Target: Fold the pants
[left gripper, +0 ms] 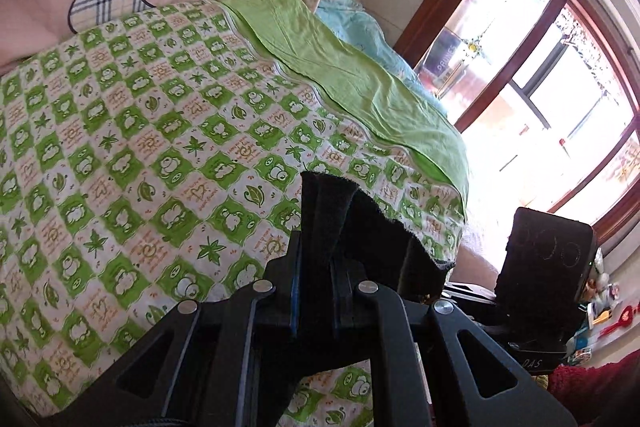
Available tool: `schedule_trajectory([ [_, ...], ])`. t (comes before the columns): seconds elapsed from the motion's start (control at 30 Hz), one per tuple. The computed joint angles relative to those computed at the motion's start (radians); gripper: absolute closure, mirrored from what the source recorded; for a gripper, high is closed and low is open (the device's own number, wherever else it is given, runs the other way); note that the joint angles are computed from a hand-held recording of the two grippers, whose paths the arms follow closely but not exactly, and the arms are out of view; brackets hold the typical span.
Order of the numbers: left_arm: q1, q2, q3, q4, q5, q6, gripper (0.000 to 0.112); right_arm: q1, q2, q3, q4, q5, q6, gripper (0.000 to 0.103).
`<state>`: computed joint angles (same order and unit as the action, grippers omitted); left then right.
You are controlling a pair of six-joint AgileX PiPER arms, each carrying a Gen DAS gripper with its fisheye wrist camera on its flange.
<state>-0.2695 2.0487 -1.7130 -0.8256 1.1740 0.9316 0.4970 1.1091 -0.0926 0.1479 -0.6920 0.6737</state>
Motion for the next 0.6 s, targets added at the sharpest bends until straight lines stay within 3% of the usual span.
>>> schedule_trajectory([
  [0.2, 0.113, -0.115, 0.172, -0.075, -0.027, 0.094, 0.103, 0.126, 0.112, -0.074, 0.025, -0.058, -0.037, 0.090],
  [0.33, 0.204, -0.164, 0.285, -0.133, -0.044, 0.170, 0.103, 0.155, 0.233, -0.112, -0.051, -0.141, 0.017, 0.090],
  [0.6, 0.358, -0.127, 0.373, -0.206, -0.021, 0.239, 0.103, 0.185, 0.449, -0.204, -0.149, -0.230, 0.089, 0.089],
])
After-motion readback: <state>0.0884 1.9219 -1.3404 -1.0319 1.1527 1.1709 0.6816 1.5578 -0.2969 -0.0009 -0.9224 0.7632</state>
